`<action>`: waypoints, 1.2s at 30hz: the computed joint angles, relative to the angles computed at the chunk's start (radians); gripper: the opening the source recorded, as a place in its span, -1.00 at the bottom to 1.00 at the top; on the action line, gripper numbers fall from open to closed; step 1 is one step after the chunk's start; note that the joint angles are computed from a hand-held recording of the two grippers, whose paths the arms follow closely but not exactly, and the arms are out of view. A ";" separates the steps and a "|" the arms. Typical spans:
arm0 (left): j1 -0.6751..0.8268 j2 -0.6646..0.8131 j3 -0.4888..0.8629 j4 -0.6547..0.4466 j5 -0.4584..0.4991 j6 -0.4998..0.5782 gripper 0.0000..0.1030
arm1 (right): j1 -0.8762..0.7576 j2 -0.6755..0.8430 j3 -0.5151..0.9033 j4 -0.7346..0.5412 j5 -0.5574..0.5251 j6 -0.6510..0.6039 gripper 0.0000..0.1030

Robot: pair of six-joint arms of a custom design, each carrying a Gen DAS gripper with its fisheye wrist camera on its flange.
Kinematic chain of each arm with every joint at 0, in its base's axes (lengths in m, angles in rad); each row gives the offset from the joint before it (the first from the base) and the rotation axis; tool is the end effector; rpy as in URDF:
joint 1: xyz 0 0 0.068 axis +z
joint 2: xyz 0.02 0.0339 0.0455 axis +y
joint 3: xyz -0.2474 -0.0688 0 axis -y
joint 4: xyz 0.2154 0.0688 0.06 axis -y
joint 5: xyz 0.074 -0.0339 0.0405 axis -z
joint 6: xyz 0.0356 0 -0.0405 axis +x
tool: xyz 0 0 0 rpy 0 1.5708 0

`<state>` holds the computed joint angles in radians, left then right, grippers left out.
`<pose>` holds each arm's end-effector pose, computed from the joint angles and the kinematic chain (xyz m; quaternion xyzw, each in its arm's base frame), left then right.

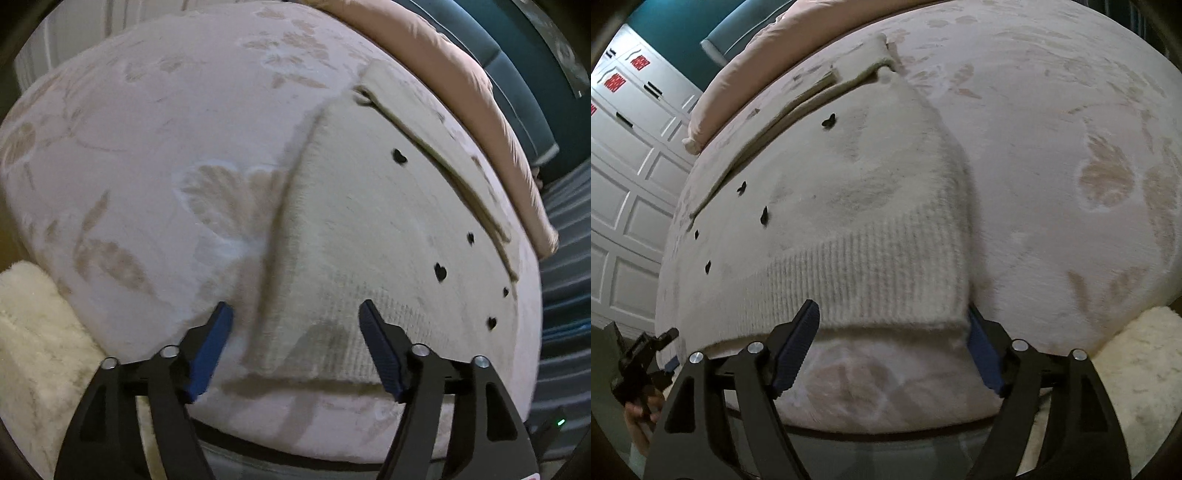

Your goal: Fold small clothes

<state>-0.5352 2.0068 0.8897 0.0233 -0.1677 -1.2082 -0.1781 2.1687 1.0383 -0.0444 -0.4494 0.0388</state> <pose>0.2808 -0.1596 0.0735 -0.3384 0.9074 -0.1278 0.2138 0.3435 -0.0461 0.0509 0.0599 0.9549 0.2046 0.2065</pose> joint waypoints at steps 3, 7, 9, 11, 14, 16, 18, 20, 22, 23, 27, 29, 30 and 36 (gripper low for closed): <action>-0.005 0.033 0.064 -0.051 -0.008 0.025 0.41 | 0.006 0.021 -0.003 0.041 -0.011 0.049 0.46; 0.028 0.039 0.080 -0.015 0.031 0.099 -0.86 | 0.014 0.036 0.014 0.052 -0.013 0.071 0.05; 0.045 0.016 0.063 0.004 0.053 0.101 -0.86 | 0.014 0.037 0.037 0.024 -0.015 0.054 -0.65; 0.041 -0.021 0.050 0.004 0.044 0.110 -0.88 | -0.004 0.007 0.026 0.030 -0.045 0.051 -0.89; 0.021 -0.102 0.029 -0.025 0.011 0.137 -0.90 | -0.027 -0.067 -0.023 0.053 -0.069 0.045 -0.91; 0.004 -0.156 0.013 -0.057 -0.002 0.149 -0.90 | -0.043 -0.125 -0.060 0.046 -0.073 0.015 -0.92; -0.012 -0.208 -0.029 -0.061 -0.008 0.143 -0.91 | -0.063 -0.169 -0.094 0.023 -0.076 -0.025 -0.93; -0.031 -0.244 -0.068 -0.064 -0.005 0.132 -0.91 | -0.087 -0.195 -0.123 -0.008 -0.081 -0.072 -0.93; -0.065 -0.284 -0.112 -0.077 -0.005 0.117 -0.91 | -0.115 -0.227 -0.160 -0.048 -0.065 -0.148 -0.94; -0.085 -0.303 -0.130 -0.091 -0.005 0.108 -0.91 | -0.136 -0.240 -0.178 -0.074 -0.065 -0.189 -0.94; -0.234 -0.400 -0.233 -0.163 -0.010 0.011 -0.91 | -0.239 -0.330 -0.273 -0.234 -0.032 -0.419 -0.94; -0.339 -0.456 -0.278 -0.215 0.005 -0.091 -0.91 | -0.306 -0.376 -0.306 -0.364 0.004 -0.563 -0.94; -0.380 -0.479 -0.285 -0.248 0.010 -0.125 -0.91 | -0.337 -0.404 -0.322 -0.424 0.027 -0.625 -0.94; -0.516 -0.637 -0.253 -0.463 0.009 -0.276 -0.91 | -0.450 -0.499 -0.274 -0.720 0.076 -0.813 -0.93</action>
<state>-1.0517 1.3697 0.6364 -0.4398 -0.1590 -1.4841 -0.6280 1.6693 0.7646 -0.7640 -0.3739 -0.7740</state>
